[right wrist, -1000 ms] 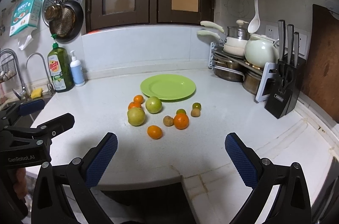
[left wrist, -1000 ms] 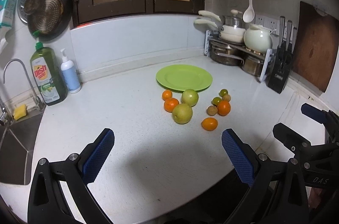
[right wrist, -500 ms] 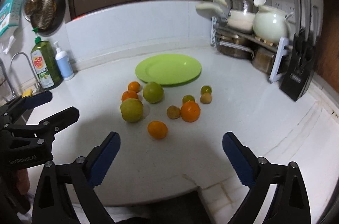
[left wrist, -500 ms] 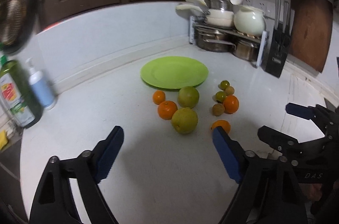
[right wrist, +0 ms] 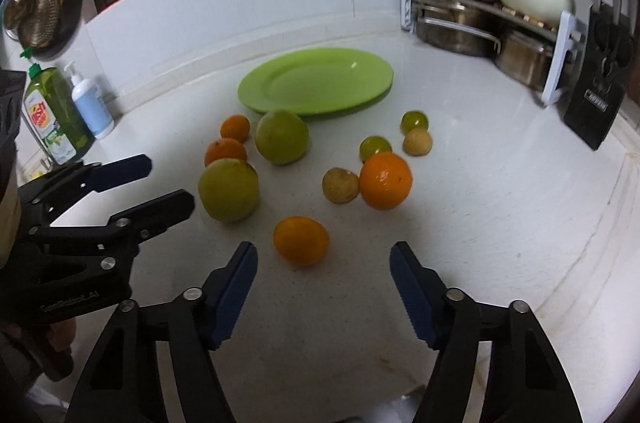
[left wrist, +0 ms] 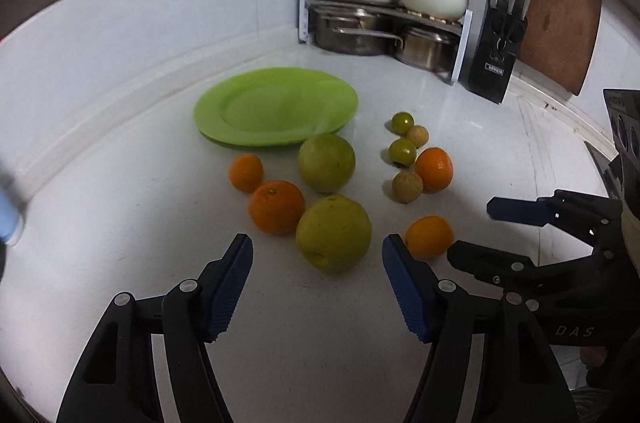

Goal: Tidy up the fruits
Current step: 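Close the left tool on the yellow-green pomelo while the right tool grasps an orange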

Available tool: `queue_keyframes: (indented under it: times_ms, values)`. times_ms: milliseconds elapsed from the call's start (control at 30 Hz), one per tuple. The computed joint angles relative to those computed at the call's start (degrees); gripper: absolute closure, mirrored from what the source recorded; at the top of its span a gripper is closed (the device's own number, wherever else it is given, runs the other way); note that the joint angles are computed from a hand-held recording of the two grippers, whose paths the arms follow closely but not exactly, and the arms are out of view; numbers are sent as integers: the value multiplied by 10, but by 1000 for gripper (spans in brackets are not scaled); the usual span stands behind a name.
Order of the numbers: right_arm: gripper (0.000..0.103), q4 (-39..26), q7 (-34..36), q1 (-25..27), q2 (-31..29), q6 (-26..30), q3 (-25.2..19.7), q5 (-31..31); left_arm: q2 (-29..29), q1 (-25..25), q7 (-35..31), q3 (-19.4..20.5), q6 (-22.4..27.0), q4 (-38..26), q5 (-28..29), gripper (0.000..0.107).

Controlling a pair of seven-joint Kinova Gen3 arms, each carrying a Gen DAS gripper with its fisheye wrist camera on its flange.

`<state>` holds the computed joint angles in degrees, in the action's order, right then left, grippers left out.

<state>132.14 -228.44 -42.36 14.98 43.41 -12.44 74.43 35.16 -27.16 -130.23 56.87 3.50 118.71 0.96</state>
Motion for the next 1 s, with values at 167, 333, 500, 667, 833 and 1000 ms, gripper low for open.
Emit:
queue_keyframes:
  times_ms: [167,333,500,667,833,1000]
  values:
    - [45,-6,-3,13,13,-28,7,13,29,11,-23,-5,43,-36,12,42]
    - [51,-10,-15,23,23,-48,15,29,46,23,-56,-17,75,-61,46,46]
    - [54,-14,-22,29,31,-53,19,38,52,44,-78,-41,99,-82,85,50]
    - [60,-6,-58,42,30,-68,17,75,58,53,-106,-52,122,-98,122,53]
    - [66,-13,-48,49,34,-66,8,74,54,78,-128,-84,154,-115,151,58]
    - [66,-19,-23,39,33,-52,11,45,50,83,-158,-97,161,-117,188,58]
